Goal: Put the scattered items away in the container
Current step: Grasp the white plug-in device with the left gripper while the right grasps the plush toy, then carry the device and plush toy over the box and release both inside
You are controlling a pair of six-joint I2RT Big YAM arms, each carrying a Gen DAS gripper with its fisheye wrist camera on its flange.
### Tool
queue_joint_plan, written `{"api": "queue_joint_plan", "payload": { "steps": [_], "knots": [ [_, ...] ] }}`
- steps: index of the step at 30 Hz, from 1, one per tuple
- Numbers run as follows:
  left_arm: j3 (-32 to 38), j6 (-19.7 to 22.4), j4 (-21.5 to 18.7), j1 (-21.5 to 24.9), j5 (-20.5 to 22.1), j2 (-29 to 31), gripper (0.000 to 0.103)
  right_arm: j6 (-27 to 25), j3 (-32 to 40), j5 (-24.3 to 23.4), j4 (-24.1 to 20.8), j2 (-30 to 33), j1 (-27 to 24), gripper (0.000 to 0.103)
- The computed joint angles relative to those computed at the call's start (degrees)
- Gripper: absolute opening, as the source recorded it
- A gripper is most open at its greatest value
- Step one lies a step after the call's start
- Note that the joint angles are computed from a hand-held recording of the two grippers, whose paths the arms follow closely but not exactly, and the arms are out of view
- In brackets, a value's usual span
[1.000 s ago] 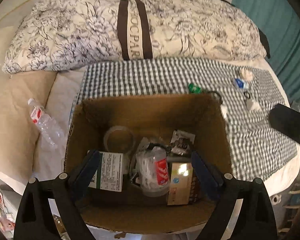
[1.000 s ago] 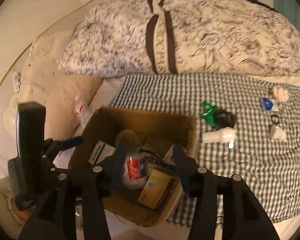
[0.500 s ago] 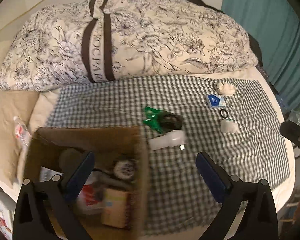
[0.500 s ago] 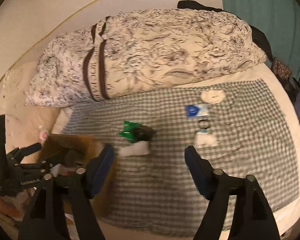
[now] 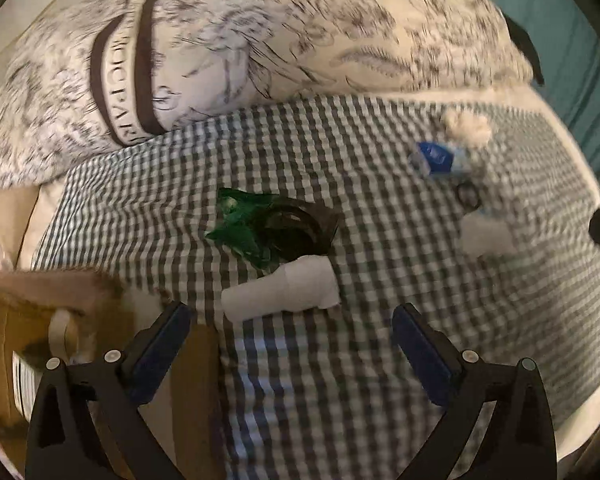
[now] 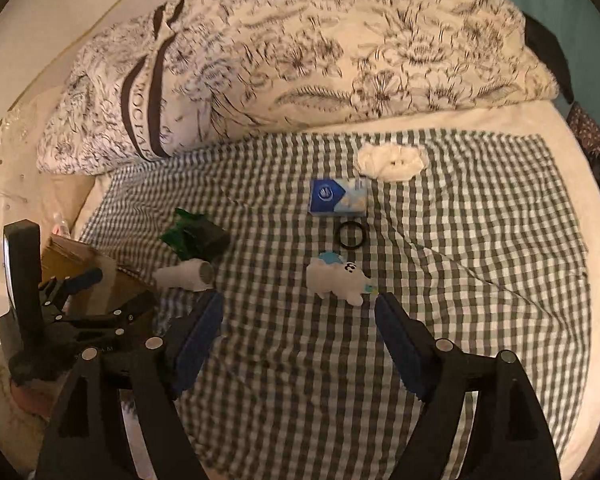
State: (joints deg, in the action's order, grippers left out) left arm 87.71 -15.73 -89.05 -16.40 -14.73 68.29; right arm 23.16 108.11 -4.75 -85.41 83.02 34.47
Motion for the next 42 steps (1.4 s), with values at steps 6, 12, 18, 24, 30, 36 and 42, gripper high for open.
{"api": "queue_joint_plan", "payload": {
  "steps": [6,12,18,24,30,36,42],
  "knots": [
    [-4.15,8.02,4.31,-2.22,-10.42,1.16,0.103,0.29,-2.42,-1.41,1.89,3.08,-0.35,0.078],
    [-6.08,15.06,7.19,-4.04,-11.91,1.08,0.103,2.7,-3.21,-2.42,2.83,5.92,-0.7,0.078],
    [-9.04,22.2,10.04,-7.05,-12.91,1.04,0.103,3.57,-3.67,-2.64,3.46,6.8,-1.44,0.078],
    [-8.06,16.13,6.99,-0.11,-6.22,4.99,0.103,3.19,-3.83,-3.66,3.49,7.92,-2.29,0.078],
    [-10.07,16.35,10.12,1.68,-3.5,5.19,0.103,2.33,-3.39,-3.59,3.27,10.51,-2.19,0.079],
    [-8.03,14.62,8.0,3.52,3.74,6.33,0.072,0.68,-1.35,-1.9,-0.32,14.67,-2.4,0.079],
    [-6.64,12.37,6.37,3.37,6.47,6.25,0.063,-0.63,-1.51,-0.63,-0.46,14.57,-2.47,0.065]
  ]
}}
